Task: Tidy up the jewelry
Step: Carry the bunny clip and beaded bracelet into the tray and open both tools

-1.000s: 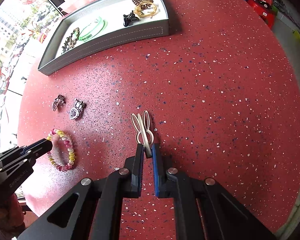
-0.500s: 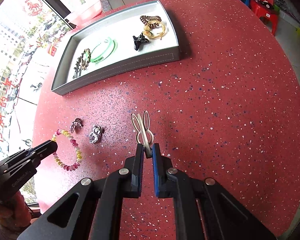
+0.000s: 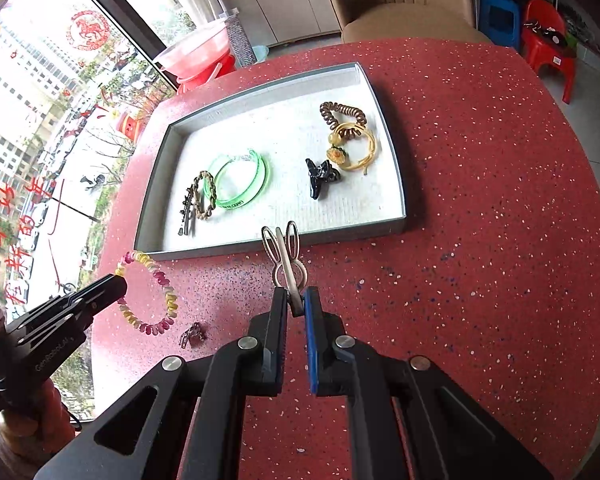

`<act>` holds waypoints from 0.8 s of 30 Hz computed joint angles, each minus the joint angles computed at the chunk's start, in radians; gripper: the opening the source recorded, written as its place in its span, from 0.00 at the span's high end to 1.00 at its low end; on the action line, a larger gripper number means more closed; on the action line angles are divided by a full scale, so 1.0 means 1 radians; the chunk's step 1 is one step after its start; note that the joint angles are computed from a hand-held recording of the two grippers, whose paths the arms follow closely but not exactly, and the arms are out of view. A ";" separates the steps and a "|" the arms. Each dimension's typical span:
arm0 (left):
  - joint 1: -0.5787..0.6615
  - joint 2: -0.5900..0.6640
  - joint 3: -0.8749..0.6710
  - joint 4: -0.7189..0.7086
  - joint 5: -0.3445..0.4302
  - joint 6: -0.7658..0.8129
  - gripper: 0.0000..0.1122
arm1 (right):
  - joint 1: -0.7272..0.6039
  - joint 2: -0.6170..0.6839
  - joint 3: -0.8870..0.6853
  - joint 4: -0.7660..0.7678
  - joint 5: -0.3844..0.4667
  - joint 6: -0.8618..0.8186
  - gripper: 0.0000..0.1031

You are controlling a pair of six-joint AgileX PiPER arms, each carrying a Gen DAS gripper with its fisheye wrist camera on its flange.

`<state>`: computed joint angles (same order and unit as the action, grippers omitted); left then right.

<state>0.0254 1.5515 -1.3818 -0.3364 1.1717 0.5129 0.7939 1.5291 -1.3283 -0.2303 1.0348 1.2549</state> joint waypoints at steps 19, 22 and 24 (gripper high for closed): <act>-0.141 0.296 -0.220 0.142 -0.083 -0.228 0.75 | -0.247 0.206 -0.114 0.236 -0.123 -0.285 0.91; -0.160 0.324 -0.234 0.170 -0.085 -0.249 0.75 | -0.266 0.234 -0.121 0.262 -0.119 -0.320 0.91; -0.170 0.341 -0.244 0.184 -0.088 -0.264 0.75 | -0.266 0.242 -0.120 0.259 -0.115 -0.320 0.91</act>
